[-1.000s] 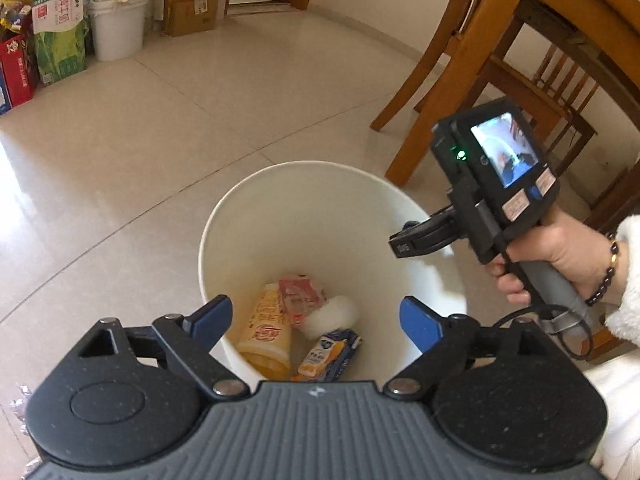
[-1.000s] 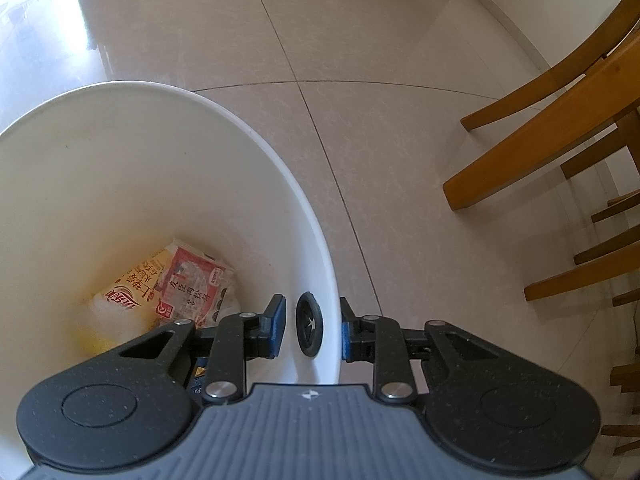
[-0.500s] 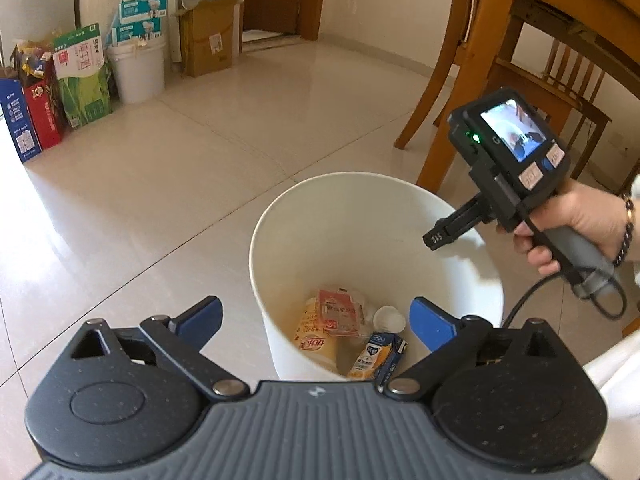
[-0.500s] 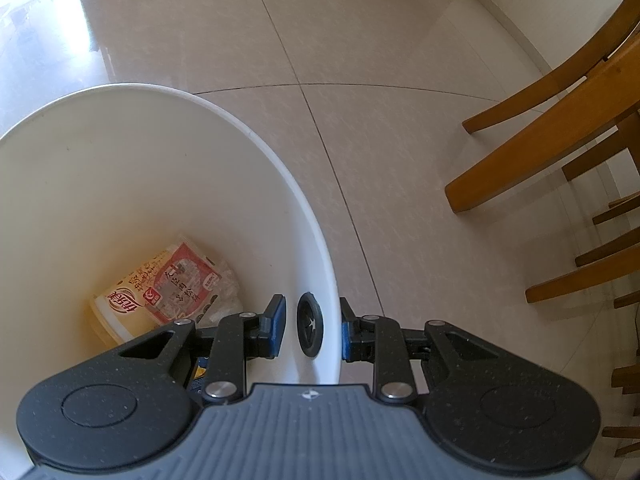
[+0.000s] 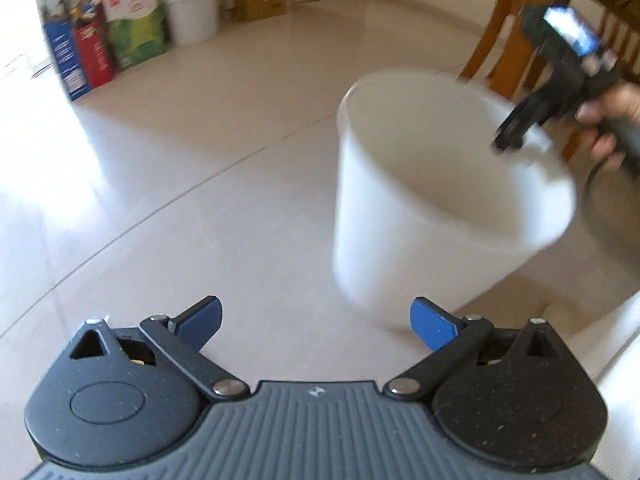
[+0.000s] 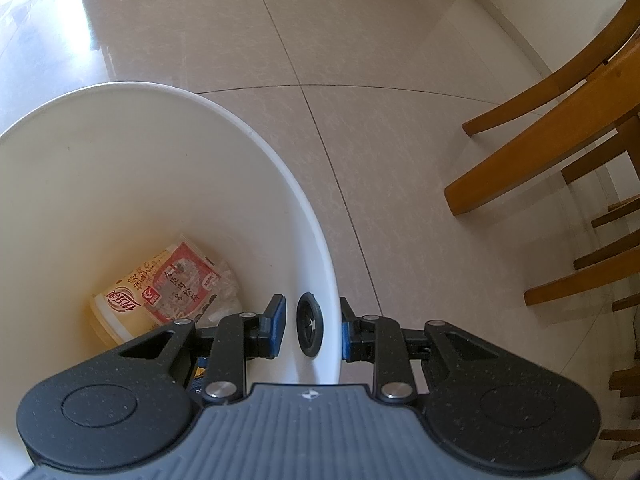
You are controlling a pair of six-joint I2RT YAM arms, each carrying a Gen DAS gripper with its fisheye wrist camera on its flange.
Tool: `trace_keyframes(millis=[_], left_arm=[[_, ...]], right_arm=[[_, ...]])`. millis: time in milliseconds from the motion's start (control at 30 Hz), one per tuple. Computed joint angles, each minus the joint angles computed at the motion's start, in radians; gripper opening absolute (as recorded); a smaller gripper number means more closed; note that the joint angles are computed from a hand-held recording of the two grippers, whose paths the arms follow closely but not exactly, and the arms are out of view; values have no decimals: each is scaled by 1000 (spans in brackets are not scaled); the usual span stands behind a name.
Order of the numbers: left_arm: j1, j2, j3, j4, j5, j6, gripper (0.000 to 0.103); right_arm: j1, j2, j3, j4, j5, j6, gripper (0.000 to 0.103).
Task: Collect trash
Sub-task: 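Move the left tool to the orange peel half and grasp it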
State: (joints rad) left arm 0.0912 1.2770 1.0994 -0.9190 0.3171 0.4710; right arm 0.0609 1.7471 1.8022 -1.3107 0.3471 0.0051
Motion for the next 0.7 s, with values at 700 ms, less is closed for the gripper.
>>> trace_keyframes(millis=[700], left_arm=[[394,44,-764,604,-138,44,100]], right_arm=[[9,1,-5,3,17,11,30]])
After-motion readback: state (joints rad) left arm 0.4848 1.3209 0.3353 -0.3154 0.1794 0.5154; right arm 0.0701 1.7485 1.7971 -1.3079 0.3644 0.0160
